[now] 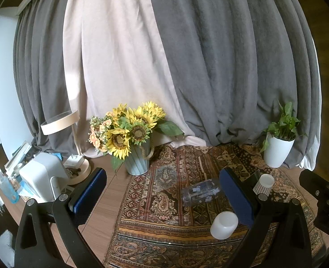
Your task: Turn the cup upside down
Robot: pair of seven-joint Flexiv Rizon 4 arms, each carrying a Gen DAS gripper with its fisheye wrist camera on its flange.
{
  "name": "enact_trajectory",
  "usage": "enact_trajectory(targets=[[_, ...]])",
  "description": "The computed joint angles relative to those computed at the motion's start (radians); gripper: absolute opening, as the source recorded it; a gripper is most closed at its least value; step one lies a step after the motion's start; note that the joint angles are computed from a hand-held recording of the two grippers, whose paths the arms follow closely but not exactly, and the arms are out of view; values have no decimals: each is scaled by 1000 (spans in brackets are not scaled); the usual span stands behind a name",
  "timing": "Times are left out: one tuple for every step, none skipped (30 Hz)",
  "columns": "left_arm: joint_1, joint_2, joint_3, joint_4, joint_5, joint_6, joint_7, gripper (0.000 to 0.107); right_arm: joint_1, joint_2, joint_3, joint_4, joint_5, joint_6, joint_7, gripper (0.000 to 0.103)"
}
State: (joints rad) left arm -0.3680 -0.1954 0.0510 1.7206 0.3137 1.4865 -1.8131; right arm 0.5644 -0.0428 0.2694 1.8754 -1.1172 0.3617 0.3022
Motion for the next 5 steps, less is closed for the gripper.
enact_trajectory(targets=[[3,-1,-4,1,-5,3,5,103,1,-3,0,-3,0,-1,-1,89],[9,-1,-12,5,-17,8,17,103,1,-5,-1,-5,2,-2,-2,89],[10,-2,-14,6,-23,8,21,103,3,-6,-1,-7,3,-4,-2,89],[12,-2,-19,9,-32,10,29,103,4,-8,0,-8,3,-5,-1,89],[12,-3,-20,10,-36,15,34,103,5,-8,-1,-8,4,-3,0,89]])
